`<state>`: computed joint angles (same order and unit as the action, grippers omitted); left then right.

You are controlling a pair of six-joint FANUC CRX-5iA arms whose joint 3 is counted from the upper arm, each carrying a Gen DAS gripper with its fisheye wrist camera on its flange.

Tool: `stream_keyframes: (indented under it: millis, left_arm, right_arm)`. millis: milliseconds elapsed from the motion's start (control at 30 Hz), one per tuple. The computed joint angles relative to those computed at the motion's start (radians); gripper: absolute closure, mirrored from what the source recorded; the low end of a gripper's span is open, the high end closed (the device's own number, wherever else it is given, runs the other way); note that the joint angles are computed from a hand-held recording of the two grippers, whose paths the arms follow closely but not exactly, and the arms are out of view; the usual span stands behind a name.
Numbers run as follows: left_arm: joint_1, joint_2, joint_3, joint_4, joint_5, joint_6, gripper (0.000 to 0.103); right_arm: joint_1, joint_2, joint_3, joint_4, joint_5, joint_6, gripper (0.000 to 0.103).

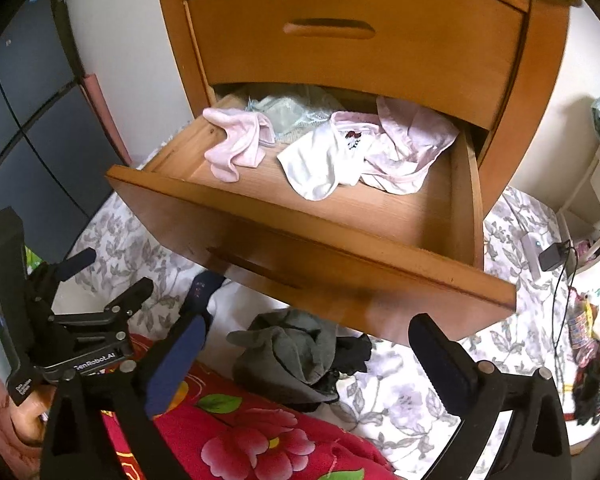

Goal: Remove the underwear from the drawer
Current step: 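Withdraw the right gripper while bringing the left gripper to the drawer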

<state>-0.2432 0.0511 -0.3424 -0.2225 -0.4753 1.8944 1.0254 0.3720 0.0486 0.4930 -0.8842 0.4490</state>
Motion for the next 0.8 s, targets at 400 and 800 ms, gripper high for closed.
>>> stream_keyframes:
  millis: [400, 800]
  left_arm:
    - [-0.001, -0.006, 0.004, -0.021, -0.007, 0.011, 0.004]
    - [-0.003, -0.013, 0.002, -0.029, -0.002, 0.040, 0.004]
  right_arm:
    - [0.033, -0.069, -0.217, 0.232, 0.100, -0.424, 0.000]
    - [0.046, -0.044, -0.253, 0.369, 0.117, -0.559, 0.000]
